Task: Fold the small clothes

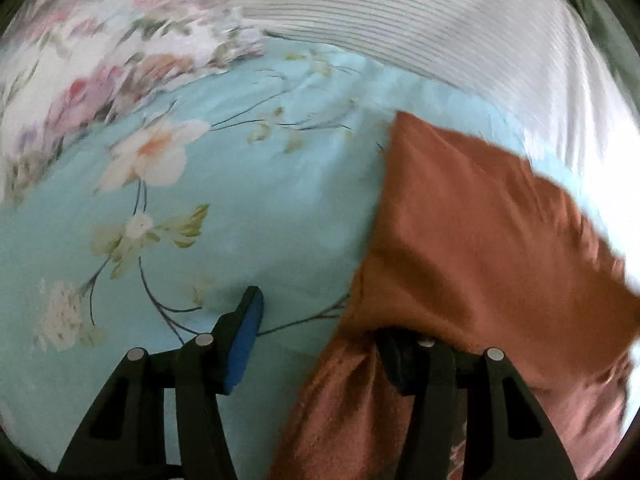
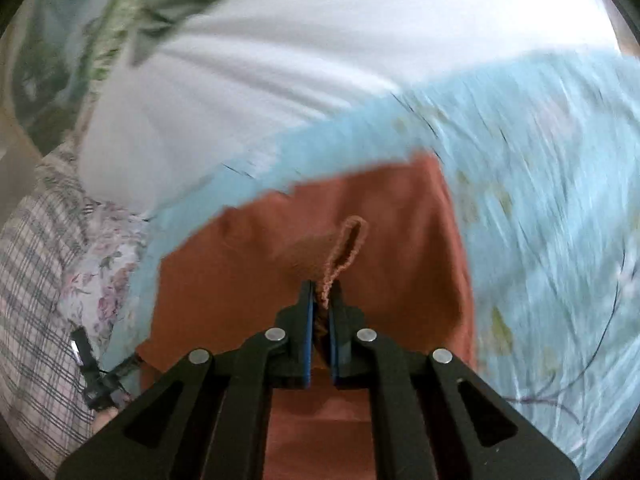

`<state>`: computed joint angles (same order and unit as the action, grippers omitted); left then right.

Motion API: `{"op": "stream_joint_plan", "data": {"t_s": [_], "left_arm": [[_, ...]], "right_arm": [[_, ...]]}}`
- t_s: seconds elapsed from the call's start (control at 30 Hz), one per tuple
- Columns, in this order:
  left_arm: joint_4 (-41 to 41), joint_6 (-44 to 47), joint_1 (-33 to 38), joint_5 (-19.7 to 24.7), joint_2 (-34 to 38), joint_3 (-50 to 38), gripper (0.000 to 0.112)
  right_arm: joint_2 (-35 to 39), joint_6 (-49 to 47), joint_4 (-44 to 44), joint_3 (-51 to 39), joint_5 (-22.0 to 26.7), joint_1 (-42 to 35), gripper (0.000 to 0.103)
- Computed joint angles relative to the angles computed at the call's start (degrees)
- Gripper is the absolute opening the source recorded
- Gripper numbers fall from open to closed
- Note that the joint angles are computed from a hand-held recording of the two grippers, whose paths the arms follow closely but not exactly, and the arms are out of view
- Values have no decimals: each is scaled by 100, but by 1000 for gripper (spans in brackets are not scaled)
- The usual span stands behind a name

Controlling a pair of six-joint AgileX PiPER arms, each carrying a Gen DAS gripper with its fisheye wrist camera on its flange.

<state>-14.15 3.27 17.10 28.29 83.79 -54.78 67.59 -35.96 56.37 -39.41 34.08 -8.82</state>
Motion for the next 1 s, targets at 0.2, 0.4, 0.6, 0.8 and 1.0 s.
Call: {"op": "stream_joint_plan", "data": {"t_s": [0.2, 0.4, 0.6, 0.8, 1.0], "left_arm": [[-1533, 1247, 514, 36, -53, 190, 55], [-1699, 1497, 553, 81, -49, 205, 55], [-1900, 1797, 645, 96, -187, 391, 55], [-1631, 1598, 651, 303, -198, 296, 55], [-1236, 1693, 786, 784, -525, 339, 55]], "right_arm": [[-254, -314, 387, 73, -213, 442, 7], [-39, 1497, -1638, -20, -717, 665, 8], [-621, 2255, -1901, 430, -1338, 823, 9], [677, 2364, -2636, -88, -1323, 1644, 11], [-368, 1700, -1796, 370, -550, 473, 22]]}}
